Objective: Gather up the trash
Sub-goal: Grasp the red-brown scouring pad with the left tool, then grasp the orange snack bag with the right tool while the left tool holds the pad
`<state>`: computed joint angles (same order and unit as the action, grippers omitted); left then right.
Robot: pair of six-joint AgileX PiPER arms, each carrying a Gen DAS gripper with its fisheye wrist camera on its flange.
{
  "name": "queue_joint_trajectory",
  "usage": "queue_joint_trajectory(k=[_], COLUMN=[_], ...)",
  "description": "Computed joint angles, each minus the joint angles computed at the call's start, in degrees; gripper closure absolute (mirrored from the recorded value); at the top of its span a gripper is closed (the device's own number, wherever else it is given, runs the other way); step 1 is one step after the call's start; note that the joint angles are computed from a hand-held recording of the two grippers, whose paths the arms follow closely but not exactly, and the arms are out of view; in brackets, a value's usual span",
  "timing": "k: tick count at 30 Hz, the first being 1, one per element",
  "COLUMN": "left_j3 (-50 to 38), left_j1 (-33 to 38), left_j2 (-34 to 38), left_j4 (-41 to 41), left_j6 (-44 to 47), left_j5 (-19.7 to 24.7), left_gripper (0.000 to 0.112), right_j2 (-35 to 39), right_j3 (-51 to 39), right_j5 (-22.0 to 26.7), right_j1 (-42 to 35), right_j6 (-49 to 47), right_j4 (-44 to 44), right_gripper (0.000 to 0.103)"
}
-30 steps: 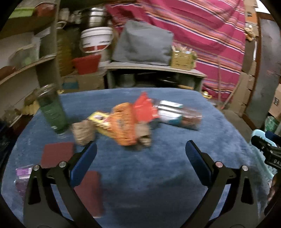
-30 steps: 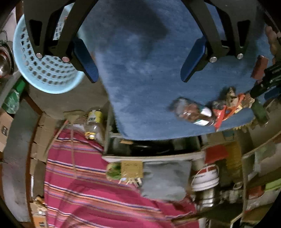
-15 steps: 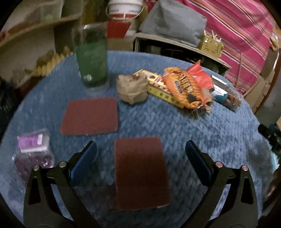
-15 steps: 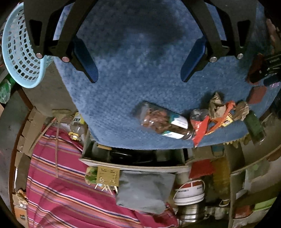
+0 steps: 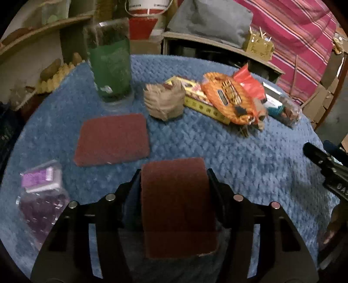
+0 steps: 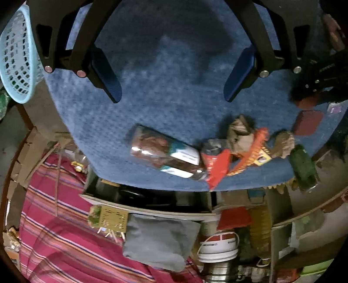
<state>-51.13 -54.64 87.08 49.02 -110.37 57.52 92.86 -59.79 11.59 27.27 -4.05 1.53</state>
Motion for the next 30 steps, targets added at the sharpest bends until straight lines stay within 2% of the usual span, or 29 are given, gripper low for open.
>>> queue_joint_trajectory(k=[8,11,14,18,21,25,28,30], left_j3=[2.3,4.6,6.5,8.5,9.8,11.0,11.6,11.5], left_j1=[-3.8,-2.6,-1.6,-1.3,-1.1,-0.3,0.4,0.8], left_j2=[-6.0,-8.8,-10.6,-12.0,-13.4,-15.2,-16.5,-16.7], left_j4=[6.0,6.4,6.2,6.2,6.1,6.1,6.3,6.5], left_j6=[-2.5,-3.1,-3.4,-3.5,-3.5,-3.2,-3.2,-3.1], left_j5=[9.9,10.0,9.8,10.1,10.6,11.0,10.9,10.9], left_gripper=[0.055,0.056,0.055,0.056,0.055,0.055,0.055,0.055], right_j2=[2.0,3.5,5.0,8.6,12.0,16.8,20.2,19.7], right_j3=[-3.8,-5.9,-8.6,-14.6,-20.0,-26.5,-30.2,-28.9], right_j5=[0.7,1.7,2.5,5.2,7.8,11.4,14.0,12.4], right_j1=[7.2,9.4,11.9,14.3,15.1,15.7,16.1,16.2], right_j6=[20.3,23.6,27.6,26.1,21.8,19.3,18.0,20.7], right_j4=[-19.2,-22.1,-26.0,-25.8,-21.8,-19.5,-19.4,-22.1], right_gripper=[0.011,0.012,0.023,0.037,0.047,0.052,0.067,0.08])
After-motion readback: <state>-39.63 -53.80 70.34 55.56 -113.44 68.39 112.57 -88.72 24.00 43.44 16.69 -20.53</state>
